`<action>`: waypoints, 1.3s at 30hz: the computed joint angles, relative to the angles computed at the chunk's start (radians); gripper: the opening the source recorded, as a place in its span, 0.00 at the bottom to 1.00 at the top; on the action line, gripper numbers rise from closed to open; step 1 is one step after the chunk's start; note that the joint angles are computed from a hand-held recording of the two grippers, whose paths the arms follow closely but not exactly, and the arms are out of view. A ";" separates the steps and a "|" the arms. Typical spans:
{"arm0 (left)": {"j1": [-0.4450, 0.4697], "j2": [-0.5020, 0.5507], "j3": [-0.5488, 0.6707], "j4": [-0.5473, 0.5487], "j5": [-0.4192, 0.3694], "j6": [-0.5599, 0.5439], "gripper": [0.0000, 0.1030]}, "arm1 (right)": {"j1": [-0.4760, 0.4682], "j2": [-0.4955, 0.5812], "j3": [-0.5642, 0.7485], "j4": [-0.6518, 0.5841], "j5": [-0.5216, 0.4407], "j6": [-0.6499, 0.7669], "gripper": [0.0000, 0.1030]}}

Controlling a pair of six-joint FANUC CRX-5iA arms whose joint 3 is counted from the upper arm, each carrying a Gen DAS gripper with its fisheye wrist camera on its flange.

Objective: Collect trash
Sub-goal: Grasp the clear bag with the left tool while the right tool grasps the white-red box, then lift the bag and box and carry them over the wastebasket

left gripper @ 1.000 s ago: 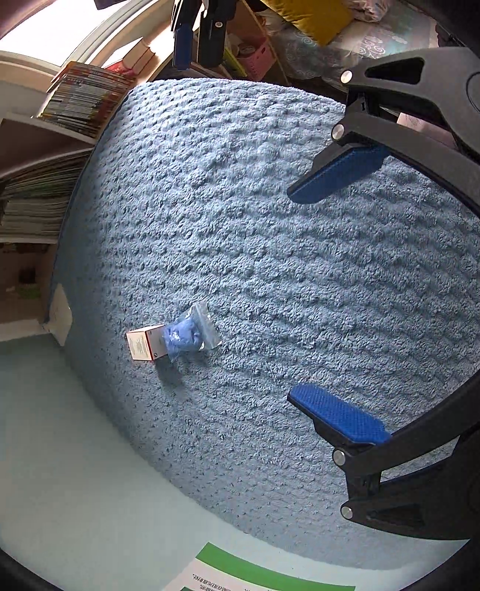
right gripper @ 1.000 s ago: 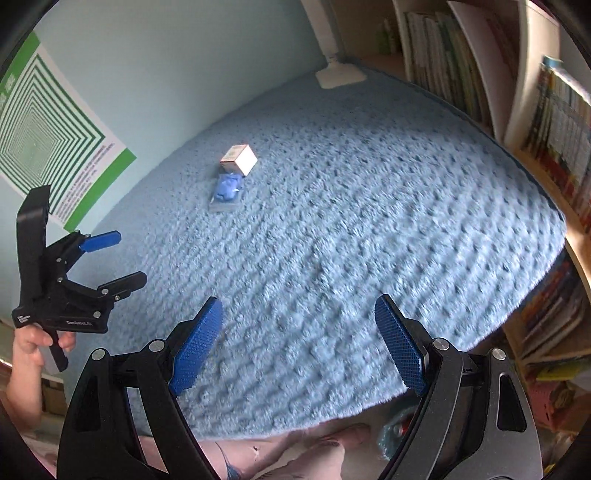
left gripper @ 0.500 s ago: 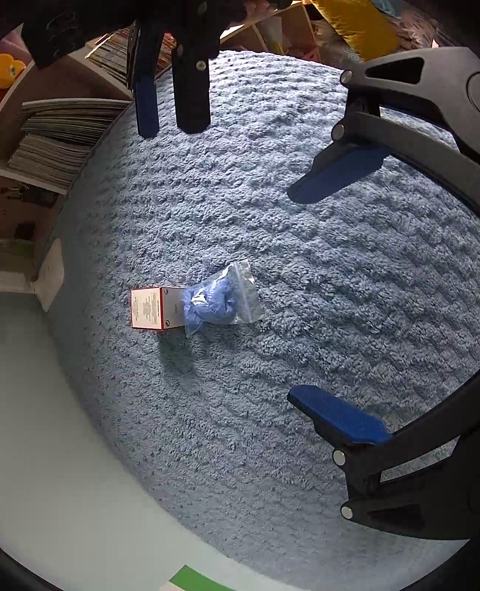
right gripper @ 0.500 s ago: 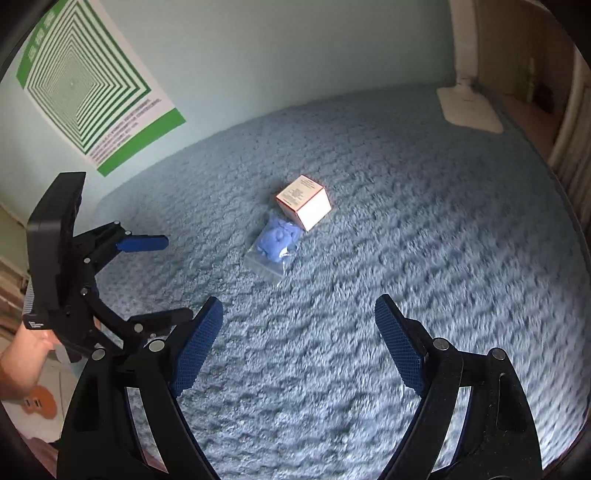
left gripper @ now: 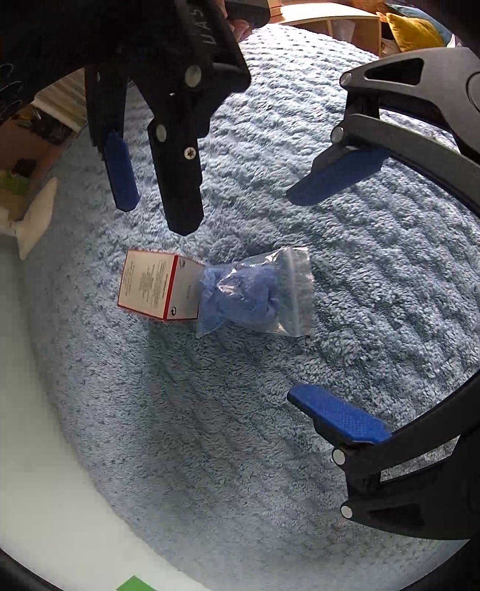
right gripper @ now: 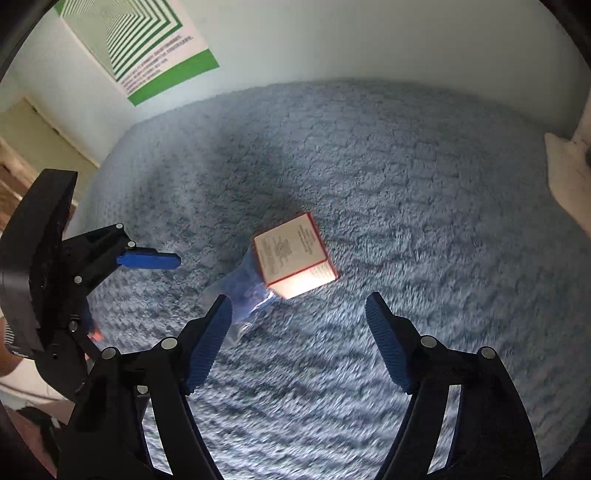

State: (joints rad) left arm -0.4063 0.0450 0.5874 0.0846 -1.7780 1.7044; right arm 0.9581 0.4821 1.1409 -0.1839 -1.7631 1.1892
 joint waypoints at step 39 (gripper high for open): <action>0.014 -0.062 0.069 -0.033 -0.019 -0.089 0.29 | 0.037 -0.281 -0.346 0.071 0.213 -0.221 0.45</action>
State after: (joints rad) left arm -0.3923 -0.0170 0.6559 0.0516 -1.7971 1.6154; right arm 0.9949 0.2015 0.7953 -0.1126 -1.5503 0.9684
